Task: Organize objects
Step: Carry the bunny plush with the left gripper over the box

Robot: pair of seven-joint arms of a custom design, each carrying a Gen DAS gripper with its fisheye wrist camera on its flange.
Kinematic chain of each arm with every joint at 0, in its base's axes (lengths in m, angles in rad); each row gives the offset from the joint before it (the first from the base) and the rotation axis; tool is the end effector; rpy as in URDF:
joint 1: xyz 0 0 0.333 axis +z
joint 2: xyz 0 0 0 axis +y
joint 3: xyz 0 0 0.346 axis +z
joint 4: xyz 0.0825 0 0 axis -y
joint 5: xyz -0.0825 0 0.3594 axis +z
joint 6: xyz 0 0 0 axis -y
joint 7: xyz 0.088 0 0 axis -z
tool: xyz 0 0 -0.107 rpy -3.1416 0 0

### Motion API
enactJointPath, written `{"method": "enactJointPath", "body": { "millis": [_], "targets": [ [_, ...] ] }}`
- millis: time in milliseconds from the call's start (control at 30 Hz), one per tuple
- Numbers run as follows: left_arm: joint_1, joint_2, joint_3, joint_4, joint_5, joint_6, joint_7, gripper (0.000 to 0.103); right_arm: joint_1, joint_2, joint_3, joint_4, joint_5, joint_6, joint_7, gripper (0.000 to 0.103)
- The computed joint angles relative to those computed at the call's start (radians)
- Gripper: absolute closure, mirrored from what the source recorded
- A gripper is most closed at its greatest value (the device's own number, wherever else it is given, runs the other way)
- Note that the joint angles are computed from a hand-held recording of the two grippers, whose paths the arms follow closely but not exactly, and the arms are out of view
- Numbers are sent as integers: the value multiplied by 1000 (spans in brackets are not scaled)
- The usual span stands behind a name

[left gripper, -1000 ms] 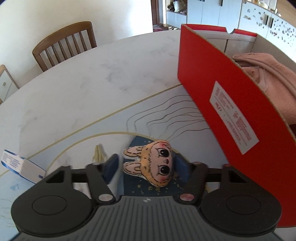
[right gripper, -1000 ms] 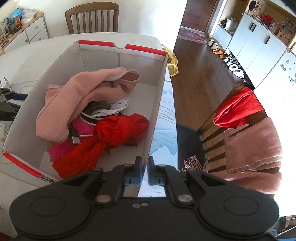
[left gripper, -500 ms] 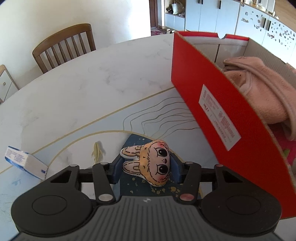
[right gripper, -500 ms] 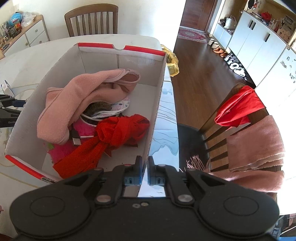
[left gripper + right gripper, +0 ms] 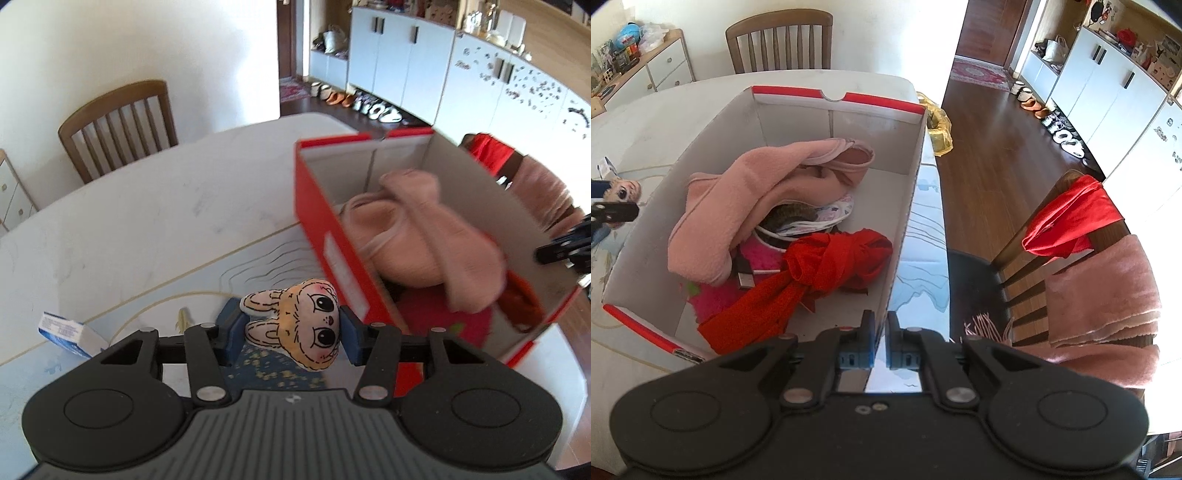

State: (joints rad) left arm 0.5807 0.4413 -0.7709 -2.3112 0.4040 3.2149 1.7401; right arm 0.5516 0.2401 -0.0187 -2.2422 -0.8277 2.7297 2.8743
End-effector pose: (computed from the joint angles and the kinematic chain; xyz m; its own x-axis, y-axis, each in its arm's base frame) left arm 0.5490 -0.1194 0.3260 -0.5874 -0.8092 -0.0100 -0.6392 0.4715 -0.6075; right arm 0.4591 0.3034 0.3261 -0.0566 -0.9965 0.0617 -0.8908 0.0225 -0.4539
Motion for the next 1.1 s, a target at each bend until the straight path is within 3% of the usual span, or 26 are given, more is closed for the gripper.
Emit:
{"method": "enactJointPath", "body": {
  "millis": [233,367,467,633,833,1100],
  "targets": [
    [171,-22,-224,-37,-6,-30,25,52,-1,-2,-3,-5,-15,11,3,98],
    [198,-24,-286,-36,-7,-42,23,52,-1,-3,-3,-6,-22,13,5,98],
    [184,-26,-299,-26,-8,-46,22,52,-3,-2,-1,-6,-17,9,-2,98],
    [100,-34,-263,5,-3,-39,27,52,-3,-2,-1,-5,-15,10,-4,98],
    [-132,-25,-89,95,-39,-68,33,52,-5,-5,-6,-14,-26,30,3,98],
    [-330,53,21,223,-122,-169,84,52,-9,-7,-10,-22,-32,50,2,98]
  ]
}}
